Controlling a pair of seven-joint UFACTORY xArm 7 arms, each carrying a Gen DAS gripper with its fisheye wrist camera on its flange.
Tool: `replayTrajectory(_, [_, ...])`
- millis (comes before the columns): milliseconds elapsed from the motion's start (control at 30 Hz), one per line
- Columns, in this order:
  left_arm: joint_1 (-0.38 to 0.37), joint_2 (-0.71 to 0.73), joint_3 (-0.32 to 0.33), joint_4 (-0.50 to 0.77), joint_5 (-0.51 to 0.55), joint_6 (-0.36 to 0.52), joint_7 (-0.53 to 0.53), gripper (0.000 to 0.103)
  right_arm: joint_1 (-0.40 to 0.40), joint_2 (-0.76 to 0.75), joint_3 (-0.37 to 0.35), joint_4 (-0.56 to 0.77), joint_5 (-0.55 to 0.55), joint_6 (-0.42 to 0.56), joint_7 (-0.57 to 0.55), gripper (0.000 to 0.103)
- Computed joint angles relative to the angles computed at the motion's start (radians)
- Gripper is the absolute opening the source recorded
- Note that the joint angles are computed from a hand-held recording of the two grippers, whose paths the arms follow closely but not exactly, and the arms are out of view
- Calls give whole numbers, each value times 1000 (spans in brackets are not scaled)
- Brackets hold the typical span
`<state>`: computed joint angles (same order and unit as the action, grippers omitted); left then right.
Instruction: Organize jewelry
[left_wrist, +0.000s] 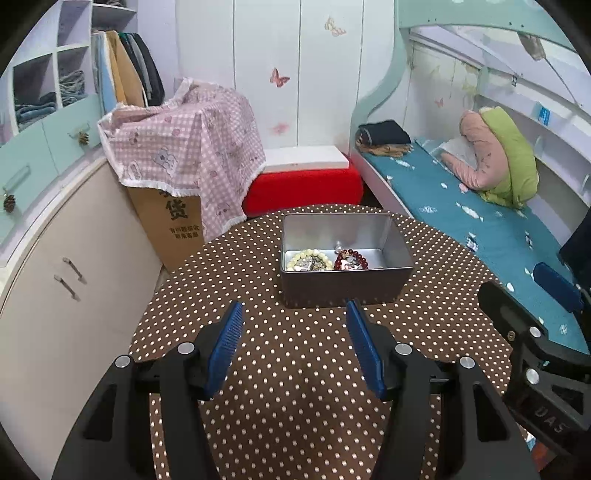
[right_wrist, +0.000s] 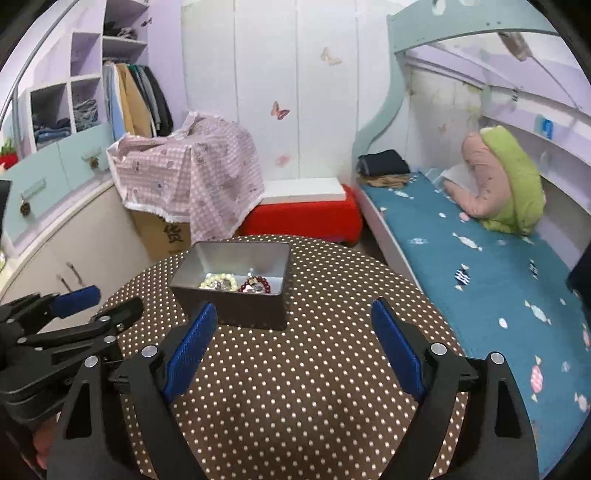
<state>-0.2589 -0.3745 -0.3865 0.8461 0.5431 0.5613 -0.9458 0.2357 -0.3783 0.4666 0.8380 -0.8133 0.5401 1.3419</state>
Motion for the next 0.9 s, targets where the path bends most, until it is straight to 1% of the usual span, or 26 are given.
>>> replayTrajectory(100, [-4, -60, -10, -28, -6, 5, -22, 56, 4, -54, 27, -17, -3, 50, 29, 83])
replayTrajectory(200, [6, -112, -35, -46, -1, 12, -41, 56, 5, -113, 49, -34, 1, 71, 44, 83])
replayTrajectory(367, [19, -193, -66, -74, -12, 15, -43, 56, -15, -205, 107, -48, 5, 115, 49, 87])
replayTrajectory(433, [30, -224, -85, -81, -14, 23, -49, 56, -25, -224, 121, -44, 14, 116, 40, 87])
replayTrajectory(600, [41, -272, -106, -93, -34, 14, -36, 56, -54, -271, 159, -44, 42, 110, 16, 88])
replayTrajectory(700, [65, -294, -131, -92, -35, 17, -43, 59, -76, -286, 181, -36, 59, 120, 0, 88])
replayTrajectory(733, [66, -300, -132, -95, -38, 12, -40, 60, -82, -291, 186, -36, 67, 121, -1, 88])
replayTrajectory(900, [66, -318, -135, -103, -65, 4, -13, 60, -109, -317, 205, -38, 99, 122, -16, 88])
